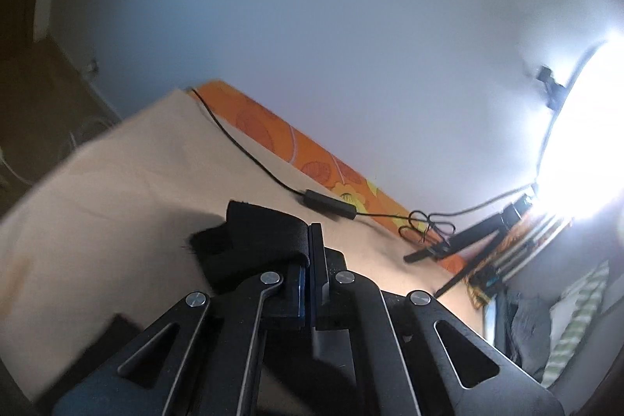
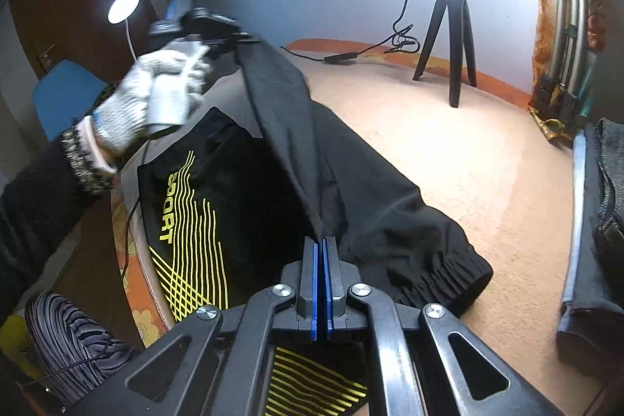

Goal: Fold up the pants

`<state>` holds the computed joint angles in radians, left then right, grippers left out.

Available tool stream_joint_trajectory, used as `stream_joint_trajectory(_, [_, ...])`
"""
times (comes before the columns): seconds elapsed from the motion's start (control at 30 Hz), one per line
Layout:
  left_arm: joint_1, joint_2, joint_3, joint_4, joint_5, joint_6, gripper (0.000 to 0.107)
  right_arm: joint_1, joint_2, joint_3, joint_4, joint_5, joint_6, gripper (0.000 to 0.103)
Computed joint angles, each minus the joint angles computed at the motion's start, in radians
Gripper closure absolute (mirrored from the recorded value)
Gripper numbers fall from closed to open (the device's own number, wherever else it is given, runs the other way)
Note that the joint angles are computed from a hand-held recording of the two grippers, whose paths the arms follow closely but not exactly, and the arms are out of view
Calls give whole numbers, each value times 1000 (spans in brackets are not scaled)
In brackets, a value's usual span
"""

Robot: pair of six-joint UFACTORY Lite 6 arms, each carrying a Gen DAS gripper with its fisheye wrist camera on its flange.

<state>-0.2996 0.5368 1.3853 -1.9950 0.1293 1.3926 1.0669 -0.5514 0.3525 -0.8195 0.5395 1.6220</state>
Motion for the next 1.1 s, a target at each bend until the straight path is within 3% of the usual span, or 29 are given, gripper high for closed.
stream_joint_trajectory(0.23, [20, -309, -318, -163, -3, 228, 107, 197, -20, 65, 41, 200, 54, 103])
stream_joint_trajectory(0.4, [5, -493, -555, -497, -7, 572, 107, 379, 70, 141, 67, 299, 134, 103])
stream_joint_trajectory(0.57, [48, -680, -828, -506, 10, 611, 107, 486, 226, 186, 96, 241, 194, 103])
stream_joint_trajectory(0.67, [74, -731, -953, -595, 25, 714, 107, 510, 314, 196, 105, 178, 218, 103])
stream_joint_trajectory(0.77, [115, -735, -1034, -573, 70, 693, 107, 532, 389, 199, 108, 129, 242, 103])
stream_joint_trajectory(1.0, [38, -704, -1102, -1007, 89, 1123, 107, 556, 490, 217, 116, 90, 278, 103])
stream_joint_trajectory(1.1, [33, -731, -1123, -1103, 82, 1237, 107, 563, 496, 211, 134, 81, 276, 103])
